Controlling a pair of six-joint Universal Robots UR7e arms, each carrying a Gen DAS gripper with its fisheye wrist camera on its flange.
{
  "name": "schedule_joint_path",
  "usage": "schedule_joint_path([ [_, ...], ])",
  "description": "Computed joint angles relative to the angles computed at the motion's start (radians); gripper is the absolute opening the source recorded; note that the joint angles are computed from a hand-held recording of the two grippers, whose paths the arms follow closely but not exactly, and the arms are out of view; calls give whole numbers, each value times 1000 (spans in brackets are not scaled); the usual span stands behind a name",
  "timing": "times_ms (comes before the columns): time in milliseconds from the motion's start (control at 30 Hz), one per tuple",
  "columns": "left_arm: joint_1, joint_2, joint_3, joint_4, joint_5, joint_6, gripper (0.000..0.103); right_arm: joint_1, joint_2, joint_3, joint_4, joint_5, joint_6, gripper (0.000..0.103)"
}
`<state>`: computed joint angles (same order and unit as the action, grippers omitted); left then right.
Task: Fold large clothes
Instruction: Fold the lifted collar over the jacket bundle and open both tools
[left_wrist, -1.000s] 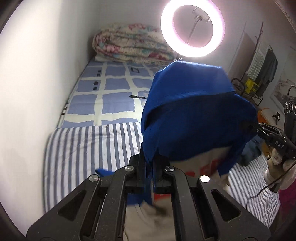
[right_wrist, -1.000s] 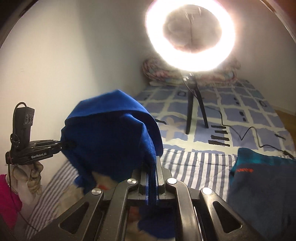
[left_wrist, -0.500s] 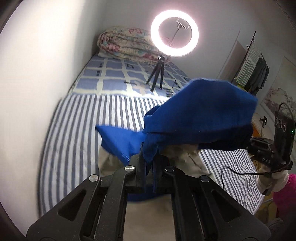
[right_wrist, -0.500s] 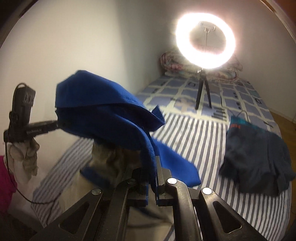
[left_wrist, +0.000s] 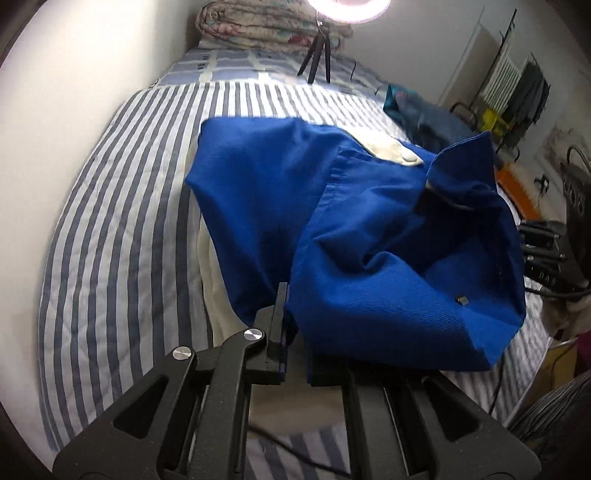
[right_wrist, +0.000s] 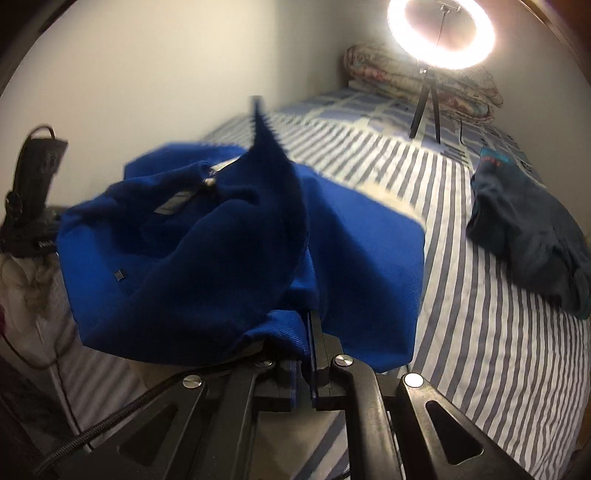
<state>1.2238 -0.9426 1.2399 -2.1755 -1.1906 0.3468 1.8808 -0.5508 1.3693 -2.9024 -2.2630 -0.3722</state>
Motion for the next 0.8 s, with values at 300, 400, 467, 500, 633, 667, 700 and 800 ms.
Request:
schedule_joint_path([
  [300,-44,-158,129,8,-11,-34,20,79,-120,162,-98,-47,17,26],
  [400,-66,-253,202,-4,-38,-37,20,124,-187,244,-156,-44,19,28],
  [467,-88,-318,236,-1,-63,-58,21,155,-224,288,-182,-46,31,29],
  [500,-97,-336,239,6,-76,-70,21,176,-249,313,-193,-45,46,29],
  [633,-152,-429,246,67,-107,-113,38,244,-326,375,-196,-31,101,33],
  [667,-164,-445,242,78,-116,-122,39,270,-344,389,-195,-38,110,37],
  [700,-179,-459,231,94,-123,-134,39,291,-357,396,-189,-42,118,40],
  [800,-222,-485,192,137,-122,-152,39,354,-393,405,-165,-61,141,41],
])
